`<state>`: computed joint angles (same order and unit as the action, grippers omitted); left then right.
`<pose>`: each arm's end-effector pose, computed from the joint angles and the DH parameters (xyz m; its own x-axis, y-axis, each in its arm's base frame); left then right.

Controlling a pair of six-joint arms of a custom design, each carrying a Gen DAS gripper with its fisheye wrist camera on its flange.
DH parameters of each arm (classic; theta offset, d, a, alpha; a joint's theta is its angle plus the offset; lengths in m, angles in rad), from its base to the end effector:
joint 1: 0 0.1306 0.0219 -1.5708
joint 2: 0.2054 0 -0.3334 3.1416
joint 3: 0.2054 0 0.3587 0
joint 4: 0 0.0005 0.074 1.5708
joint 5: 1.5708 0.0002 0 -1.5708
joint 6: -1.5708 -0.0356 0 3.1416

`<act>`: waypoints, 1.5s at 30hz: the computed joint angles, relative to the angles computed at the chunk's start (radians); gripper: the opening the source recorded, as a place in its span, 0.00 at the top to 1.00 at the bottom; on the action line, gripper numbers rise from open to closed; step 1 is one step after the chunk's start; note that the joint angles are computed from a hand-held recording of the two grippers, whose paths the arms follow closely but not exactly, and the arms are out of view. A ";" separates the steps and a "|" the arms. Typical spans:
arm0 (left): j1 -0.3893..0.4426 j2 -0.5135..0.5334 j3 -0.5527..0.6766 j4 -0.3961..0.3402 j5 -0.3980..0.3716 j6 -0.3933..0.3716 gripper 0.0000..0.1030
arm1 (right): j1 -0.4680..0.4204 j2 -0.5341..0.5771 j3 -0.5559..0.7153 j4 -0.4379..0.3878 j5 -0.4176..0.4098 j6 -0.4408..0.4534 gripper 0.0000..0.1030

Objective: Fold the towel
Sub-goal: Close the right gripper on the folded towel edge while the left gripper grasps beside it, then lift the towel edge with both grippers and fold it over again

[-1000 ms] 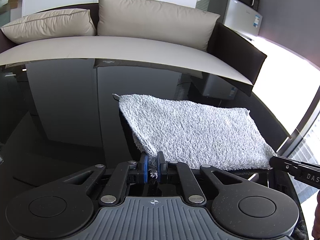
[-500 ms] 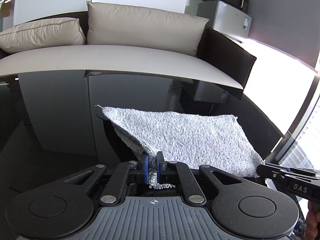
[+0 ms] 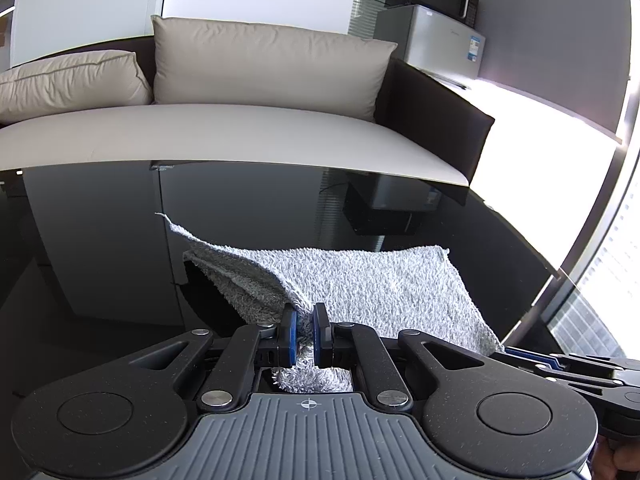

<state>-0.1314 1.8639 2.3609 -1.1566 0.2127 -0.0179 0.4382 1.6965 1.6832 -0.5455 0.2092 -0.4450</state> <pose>0.5764 -0.0843 0.5276 -0.6022 0.0972 -0.7924 0.3043 0.9456 -0.1152 0.5296 0.2394 0.3833 -0.5434 0.2104 -0.8127 -0.0240 0.9638 0.2656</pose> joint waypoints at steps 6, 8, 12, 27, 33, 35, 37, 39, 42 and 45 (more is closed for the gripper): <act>-0.002 0.004 0.011 -0.001 0.013 -0.003 0.93 | 0.004 -0.004 -0.004 0.002 0.003 -0.002 0.83; -0.005 0.007 0.017 0.001 0.019 -0.004 0.93 | 0.004 -0.004 -0.006 0.004 0.003 -0.002 0.83; -0.011 0.014 0.027 -0.001 0.021 -0.007 0.93 | 0.003 -0.005 -0.006 0.005 -0.001 -0.004 0.83; -0.045 0.059 0.105 -0.015 0.053 -0.021 0.93 | -0.001 -0.007 -0.007 0.004 -0.011 0.006 0.83; -0.075 0.084 0.142 -0.020 0.074 -0.035 0.93 | -0.003 -0.008 -0.008 0.004 -0.018 0.010 0.83; -0.086 0.088 0.144 -0.019 0.076 -0.041 0.93 | -0.003 -0.008 -0.008 0.003 -0.020 0.011 0.83; -0.096 0.094 0.149 -0.024 0.081 -0.050 0.93 | -0.004 -0.008 -0.008 0.003 -0.022 0.012 0.83; -0.104 0.102 0.159 -0.029 0.083 -0.054 0.93 | -0.005 -0.009 -0.009 0.003 -0.024 0.014 0.83; -0.113 0.123 0.191 -0.040 0.089 -0.054 0.93 | -0.006 -0.009 -0.009 0.003 -0.027 0.016 0.83; -0.124 0.153 0.245 -0.065 0.104 -0.063 0.93 | -0.007 -0.010 -0.009 0.003 -0.030 0.017 0.83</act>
